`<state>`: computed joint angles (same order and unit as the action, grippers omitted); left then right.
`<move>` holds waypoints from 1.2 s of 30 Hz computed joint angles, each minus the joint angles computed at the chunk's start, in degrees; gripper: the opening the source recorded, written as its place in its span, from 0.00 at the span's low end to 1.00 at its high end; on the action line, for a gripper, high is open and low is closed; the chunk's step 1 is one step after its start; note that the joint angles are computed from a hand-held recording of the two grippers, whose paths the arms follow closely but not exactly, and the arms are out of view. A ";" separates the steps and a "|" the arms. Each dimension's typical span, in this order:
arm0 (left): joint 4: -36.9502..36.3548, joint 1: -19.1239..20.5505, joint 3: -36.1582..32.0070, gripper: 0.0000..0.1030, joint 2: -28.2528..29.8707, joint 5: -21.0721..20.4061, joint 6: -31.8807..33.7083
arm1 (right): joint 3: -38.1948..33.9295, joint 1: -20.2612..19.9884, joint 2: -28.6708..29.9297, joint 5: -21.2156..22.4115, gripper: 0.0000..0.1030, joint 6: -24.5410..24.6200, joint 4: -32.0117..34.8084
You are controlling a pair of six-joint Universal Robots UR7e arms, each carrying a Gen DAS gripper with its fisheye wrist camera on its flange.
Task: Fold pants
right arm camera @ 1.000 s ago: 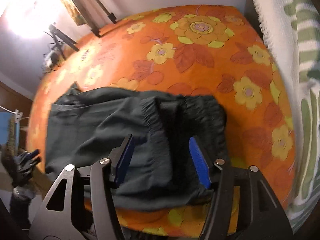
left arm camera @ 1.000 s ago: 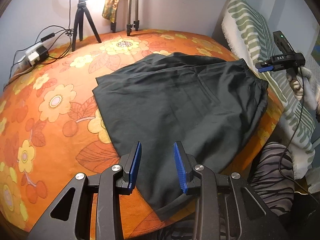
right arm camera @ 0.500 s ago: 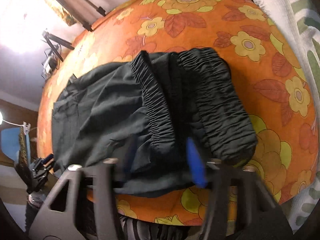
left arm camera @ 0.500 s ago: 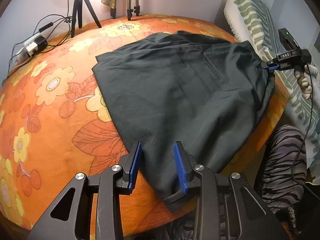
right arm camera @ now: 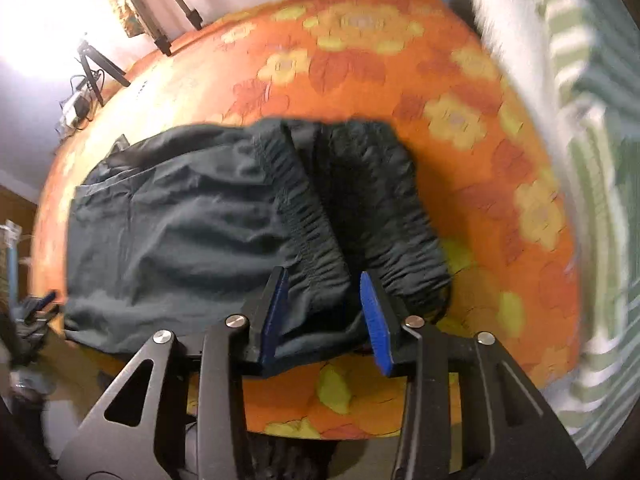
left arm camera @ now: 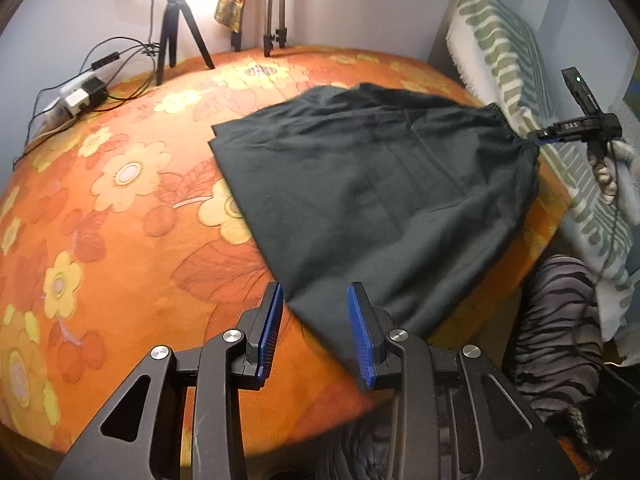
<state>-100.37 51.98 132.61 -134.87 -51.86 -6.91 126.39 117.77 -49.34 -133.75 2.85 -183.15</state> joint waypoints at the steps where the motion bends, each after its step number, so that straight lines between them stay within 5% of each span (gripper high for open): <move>1: 2.18 -0.88 -0.31 0.31 -1.32 0.01 -1.19 | -0.16 1.19 0.14 0.71 0.39 -1.45 -1.15; 7: 9.35 -5.51 0.56 0.31 -6.87 -1.04 -6.02 | -6.97 8.21 4.10 9.15 0.39 -8.75 2.14; 15: 4.74 -5.00 3.96 0.31 -6.92 -3.01 -2.13 | -25.42 11.80 17.65 23.59 0.39 -10.10 15.60; 20: 5.05 -5.84 5.33 0.31 -8.24 -2.18 -1.46 | -38.62 11.55 28.64 26.03 0.39 -9.04 24.70; 26: 5.56 -4.46 5.75 0.31 -10.03 -4.05 0.41 | -52.33 11.23 39.11 23.42 0.39 -8.58 34.32; 32: 13.29 -9.03 4.68 0.31 -14.25 -1.35 -4.79 | -56.45 10.88 41.77 20.61 0.39 -7.35 35.72; 36: 9.29 -6.81 5.23 0.31 -12.90 -0.76 -2.57 | -57.96 11.32 41.77 21.38 0.39 -8.89 34.83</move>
<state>-91.08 45.17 137.85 -147.77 -52.62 -9.48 68.43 129.09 -7.57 -112.37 -6.04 -148.32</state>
